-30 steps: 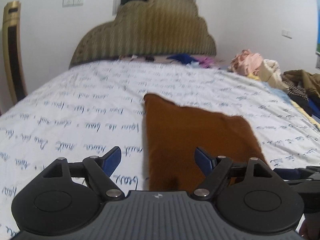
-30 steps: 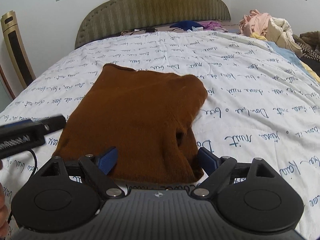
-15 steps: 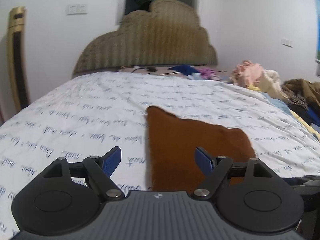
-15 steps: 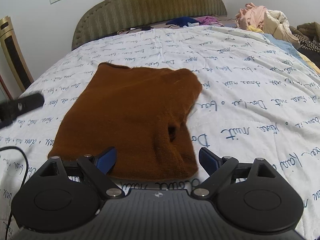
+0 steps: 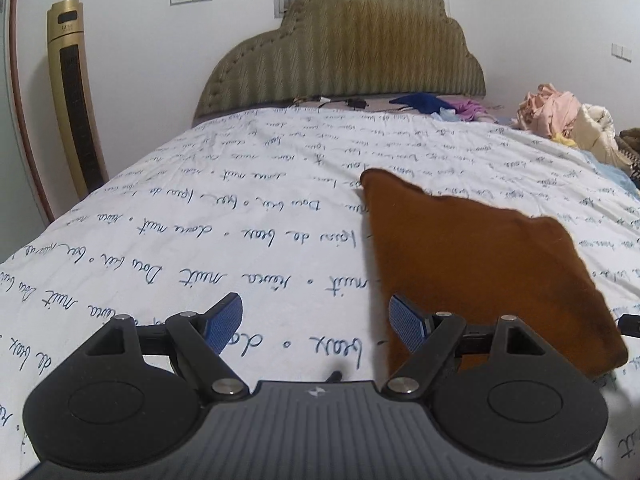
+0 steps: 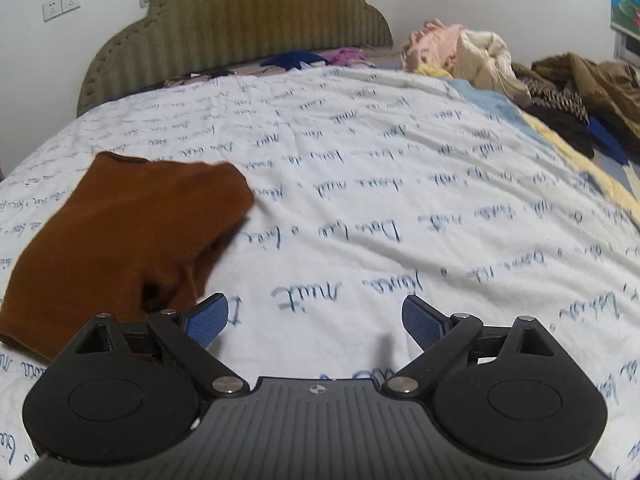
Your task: Fold small clothes
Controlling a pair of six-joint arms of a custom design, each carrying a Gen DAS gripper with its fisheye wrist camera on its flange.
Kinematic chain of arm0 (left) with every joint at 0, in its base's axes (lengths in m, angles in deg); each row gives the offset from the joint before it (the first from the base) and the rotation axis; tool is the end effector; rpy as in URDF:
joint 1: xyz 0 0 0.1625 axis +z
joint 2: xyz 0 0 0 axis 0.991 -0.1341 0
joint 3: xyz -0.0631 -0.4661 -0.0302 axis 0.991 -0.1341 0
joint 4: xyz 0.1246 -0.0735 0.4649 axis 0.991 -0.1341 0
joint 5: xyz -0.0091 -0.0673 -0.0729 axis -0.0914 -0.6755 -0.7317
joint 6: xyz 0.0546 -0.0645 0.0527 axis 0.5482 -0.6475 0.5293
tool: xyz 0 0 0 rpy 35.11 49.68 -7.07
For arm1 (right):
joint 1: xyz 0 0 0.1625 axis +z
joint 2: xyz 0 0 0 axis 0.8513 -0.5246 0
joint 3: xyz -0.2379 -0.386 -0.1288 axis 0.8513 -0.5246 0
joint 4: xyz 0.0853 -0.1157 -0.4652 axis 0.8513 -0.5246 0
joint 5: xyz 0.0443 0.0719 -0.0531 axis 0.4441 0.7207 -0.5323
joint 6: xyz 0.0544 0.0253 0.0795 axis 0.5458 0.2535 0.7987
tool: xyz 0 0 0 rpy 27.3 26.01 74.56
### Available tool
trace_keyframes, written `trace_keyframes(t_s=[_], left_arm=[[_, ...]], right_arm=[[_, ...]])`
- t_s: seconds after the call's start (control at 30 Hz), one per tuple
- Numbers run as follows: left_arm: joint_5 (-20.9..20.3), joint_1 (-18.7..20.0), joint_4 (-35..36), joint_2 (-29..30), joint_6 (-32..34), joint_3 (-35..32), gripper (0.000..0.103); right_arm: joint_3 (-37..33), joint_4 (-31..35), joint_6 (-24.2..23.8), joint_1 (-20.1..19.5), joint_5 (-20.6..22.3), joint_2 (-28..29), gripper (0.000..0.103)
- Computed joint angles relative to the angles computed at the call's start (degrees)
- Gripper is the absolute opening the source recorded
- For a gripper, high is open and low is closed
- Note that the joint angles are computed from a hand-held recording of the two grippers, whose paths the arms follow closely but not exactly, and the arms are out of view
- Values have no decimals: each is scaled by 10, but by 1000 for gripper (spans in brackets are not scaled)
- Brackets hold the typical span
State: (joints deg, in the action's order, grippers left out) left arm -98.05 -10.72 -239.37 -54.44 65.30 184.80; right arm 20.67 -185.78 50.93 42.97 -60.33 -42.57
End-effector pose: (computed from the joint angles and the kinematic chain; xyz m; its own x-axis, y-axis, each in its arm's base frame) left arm -0.0391 -0.7535 0.2374 -0.6746 -0.0535 -0.7362 0.5917 0.5570 -0.5827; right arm 0.2159 -0.7315 0.0113 -0.7406 0.1756 0.6486 -0.4321 0.6147 -0.6599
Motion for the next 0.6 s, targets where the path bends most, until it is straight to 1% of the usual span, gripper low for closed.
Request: trace_keyframes(t_s=[0.1,0.23,0.4,0.6], left_arm=[[1,3,11,-4,-5,4,81],[3,9,24,-9,-19,6,81],[6,16,37,-8,-28,6,81],[3,23,50,-8,-44,8,81]], right_arm=[[0,1,10,-4,2,4,92],[1,-5,11,-5,2,8,92],[2,-21,5,-9,-5,13,92],[8,-45,-2,-14,6,15,92]])
